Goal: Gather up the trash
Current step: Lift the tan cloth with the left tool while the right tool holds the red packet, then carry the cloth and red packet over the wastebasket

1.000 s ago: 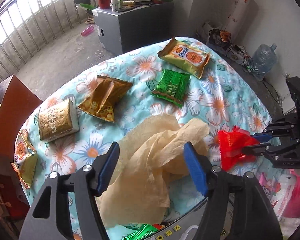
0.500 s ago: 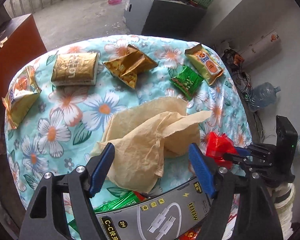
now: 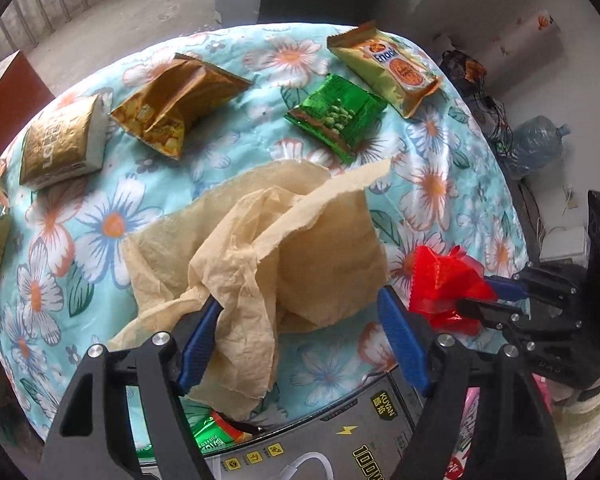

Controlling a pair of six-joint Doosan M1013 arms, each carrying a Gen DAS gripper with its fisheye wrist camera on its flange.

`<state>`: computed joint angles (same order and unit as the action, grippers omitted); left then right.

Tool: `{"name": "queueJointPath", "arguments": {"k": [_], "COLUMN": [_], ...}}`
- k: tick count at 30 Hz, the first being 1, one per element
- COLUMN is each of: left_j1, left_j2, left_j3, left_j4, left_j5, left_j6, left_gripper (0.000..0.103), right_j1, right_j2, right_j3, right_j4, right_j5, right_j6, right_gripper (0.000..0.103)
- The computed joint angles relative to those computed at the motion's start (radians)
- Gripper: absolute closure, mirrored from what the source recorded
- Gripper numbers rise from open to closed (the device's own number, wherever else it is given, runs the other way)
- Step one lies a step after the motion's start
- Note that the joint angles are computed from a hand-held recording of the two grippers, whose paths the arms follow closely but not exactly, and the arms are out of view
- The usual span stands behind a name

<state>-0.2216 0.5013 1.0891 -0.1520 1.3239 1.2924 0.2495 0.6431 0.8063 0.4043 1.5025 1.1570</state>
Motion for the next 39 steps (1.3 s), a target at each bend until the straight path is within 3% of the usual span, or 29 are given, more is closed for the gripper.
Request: {"name": "queueJointPath", "arguments": {"k": [4, 7, 9, 15, 25, 32, 39], "left_j1": [-0.036, -0.053, -0.053, -0.026, -0.051, -0.135, -0.229], "left_j2": [0.023, 0.037, 0.041, 0.015, -0.089, -0.132, -0.137], "left_j3": [-0.027, -0.037, -0.038, -0.017, 0.029, 0.028, -0.016], "left_j4": [0.094, 0.161, 0.177, 0.158, 0.207, 0.268, 0.256], "left_j5": [0.041, 0.058, 0.055, -0.001, -0.153, -0.215, -0.277], "left_j6": [0.071, 0.093, 0.080, 0.057, 0.039, 0.059, 0.132], "left_gripper": [0.030, 0.046, 0.061, 0.094, 0.097, 0.097, 0.097], "right_j1": [-0.006, -0.008, -0.009, -0.014, -0.050, -0.098, -0.199], "right_j2": [0.003, -0.002, -0.007, -0.030, -0.081, -0.159, -0.263], "right_j3": [-0.002, 0.006, 0.014, 0.048, 0.085, 0.158, 0.283], "right_j4": [0.011, 0.015, 0.019, 0.035, 0.093, 0.146, 0.173], "right_j5": [0.002, -0.008, -0.015, -0.038, -0.084, -0.150, -0.264], "right_j6": [-0.006, -0.014, -0.019, -0.022, -0.013, -0.012, 0.003], "right_gripper": [0.082, 0.084, 0.086, 0.091, 0.095, 0.095, 0.095]}}
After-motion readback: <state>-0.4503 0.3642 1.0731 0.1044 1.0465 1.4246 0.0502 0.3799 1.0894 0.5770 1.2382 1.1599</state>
